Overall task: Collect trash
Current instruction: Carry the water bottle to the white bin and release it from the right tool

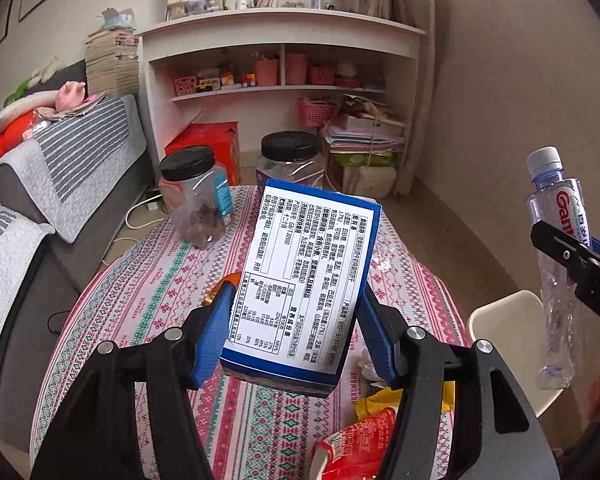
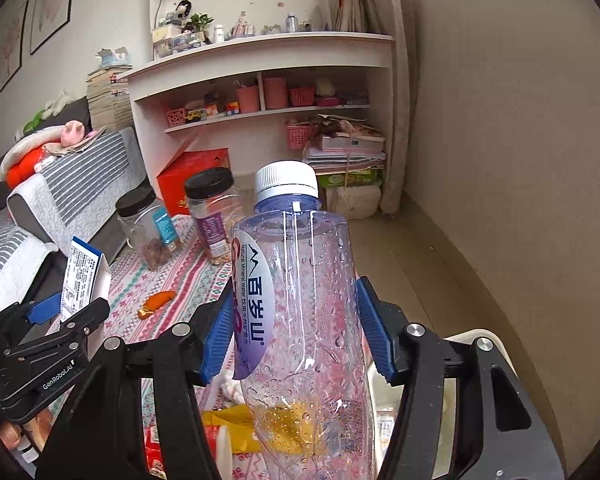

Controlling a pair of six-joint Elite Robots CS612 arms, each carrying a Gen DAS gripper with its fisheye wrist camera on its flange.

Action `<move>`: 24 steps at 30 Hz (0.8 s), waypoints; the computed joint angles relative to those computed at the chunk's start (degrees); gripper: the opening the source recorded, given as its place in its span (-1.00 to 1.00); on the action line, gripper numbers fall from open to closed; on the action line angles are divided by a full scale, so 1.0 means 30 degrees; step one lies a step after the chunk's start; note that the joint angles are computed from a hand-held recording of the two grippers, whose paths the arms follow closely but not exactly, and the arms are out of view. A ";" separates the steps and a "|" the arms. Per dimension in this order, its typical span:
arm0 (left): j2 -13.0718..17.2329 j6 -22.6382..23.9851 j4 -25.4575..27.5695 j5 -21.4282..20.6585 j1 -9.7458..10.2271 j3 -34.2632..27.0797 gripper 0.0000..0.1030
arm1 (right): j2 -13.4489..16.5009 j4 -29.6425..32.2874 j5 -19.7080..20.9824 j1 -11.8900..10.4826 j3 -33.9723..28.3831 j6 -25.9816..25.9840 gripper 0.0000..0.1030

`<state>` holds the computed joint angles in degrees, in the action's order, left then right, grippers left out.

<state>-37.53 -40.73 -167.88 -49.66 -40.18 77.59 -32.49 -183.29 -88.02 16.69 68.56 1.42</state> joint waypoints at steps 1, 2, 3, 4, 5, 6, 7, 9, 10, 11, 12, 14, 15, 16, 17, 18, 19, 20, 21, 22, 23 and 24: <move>0.0089 0.0224 -0.0044 -0.0071 -0.0057 -0.0150 0.16 | -0.0094 -0.0079 -0.0209 -0.0106 0.0197 0.0103 0.07; 0.0183 0.0489 -0.0063 -0.0206 -0.0098 -0.0321 0.16 | -0.0185 -0.0147 -0.0421 -0.0213 0.0373 0.0224 0.07; 0.0273 0.0761 -0.0057 -0.0380 -0.0139 -0.0494 0.16 | -0.0266 -0.0220 -0.0644 -0.0323 0.0541 0.0373 0.07; 0.0375 0.1063 -0.0063 -0.0593 -0.0178 -0.0681 0.16 | -0.0343 -0.0286 -0.0880 -0.0436 0.0707 0.0552 0.07; 0.0462 0.1337 -0.0087 -0.0746 -0.0223 -0.0832 0.16 | -0.0426 -0.0311 -0.1150 -0.0546 0.0876 0.0698 0.07; 0.0561 0.1592 -0.0096 -0.0856 -0.0276 -0.1007 0.16 | -0.0489 -0.0326 -0.1430 -0.0651 0.1000 0.0863 0.07; 0.0663 0.1851 -0.0118 -0.1006 -0.0328 -0.1190 0.16 | -0.0576 -0.0361 -0.1730 -0.0751 0.1170 0.1064 0.07; 0.0875 0.2257 -0.0127 -0.1311 -0.0433 -0.1590 0.16 | -0.0726 -0.0322 -0.2233 -0.0947 0.1426 0.1474 0.07; 0.0983 0.2428 -0.0115 -0.1486 -0.0480 -0.1793 0.16 | -0.0812 -0.0300 -0.2431 -0.1065 0.1585 0.1720 0.08; 0.1099 0.2600 -0.0081 -0.1692 -0.0519 -0.2021 0.16 | -0.0894 -0.0277 -0.2628 -0.1180 0.1742 0.1992 0.08; 0.1218 0.2758 -0.0012 -0.1882 -0.0559 -0.2261 0.16 | -0.0987 -0.0175 -0.2884 -0.1286 0.1902 0.2269 0.09; 0.1485 0.3077 0.0186 -0.2196 -0.0668 -0.2775 0.16 | -0.1153 0.0196 -0.3337 -0.1489 0.2168 0.2710 0.16; 0.1635 0.3248 0.0310 -0.2375 -0.0717 -0.3071 0.16 | -0.1229 0.0145 -0.3599 -0.1580 0.2352 0.2999 0.27; 0.1784 0.3403 0.0440 -0.2572 -0.0767 -0.3355 0.16 | -0.1285 0.0061 -0.3861 -0.1660 0.2501 0.3144 0.39; 0.1939 0.3564 0.0561 -0.2793 -0.0808 -0.3655 0.16 | -0.1321 0.0052 -0.4239 -0.1689 0.2567 0.3180 0.45; 0.2045 0.3690 0.0629 -0.2995 -0.0881 -0.3847 0.16 | -0.1341 -0.0019 -0.4680 -0.1698 0.2615 0.3216 0.54; 0.2191 0.3818 0.0775 -0.3247 -0.0911 -0.4148 0.16 | -0.1401 -0.0255 -0.5018 -0.1729 0.2796 0.3304 0.59; 0.2364 0.3890 0.0969 -0.3543 -0.0946 -0.4512 0.16 | -0.1459 -0.0463 -0.5260 -0.1790 0.2964 0.3436 0.61; 0.2558 0.3885 0.1181 -0.3902 -0.0972 -0.4926 0.16 | -0.1515 -0.0654 -0.5531 -0.1850 0.3127 0.3626 0.68; 0.2782 0.3815 0.1427 -0.4327 -0.0990 -0.5410 0.16 | -0.1558 -0.0813 -0.5793 -0.1917 0.3261 0.3855 0.70; 0.2976 0.3731 0.1620 -0.4762 -0.1007 -0.5812 0.16 | -0.1638 -0.0969 -0.6022 -0.1966 0.3463 0.4146 0.74; 0.3219 0.3685 0.1845 -0.5203 -0.1027 -0.6313 0.16 | -0.1714 -0.1056 -0.6135 -0.2048 0.3631 0.4447 0.77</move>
<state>-27.87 -29.67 -162.34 -65.26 -43.26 58.65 -37.63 -186.46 -106.43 10.55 79.45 14.76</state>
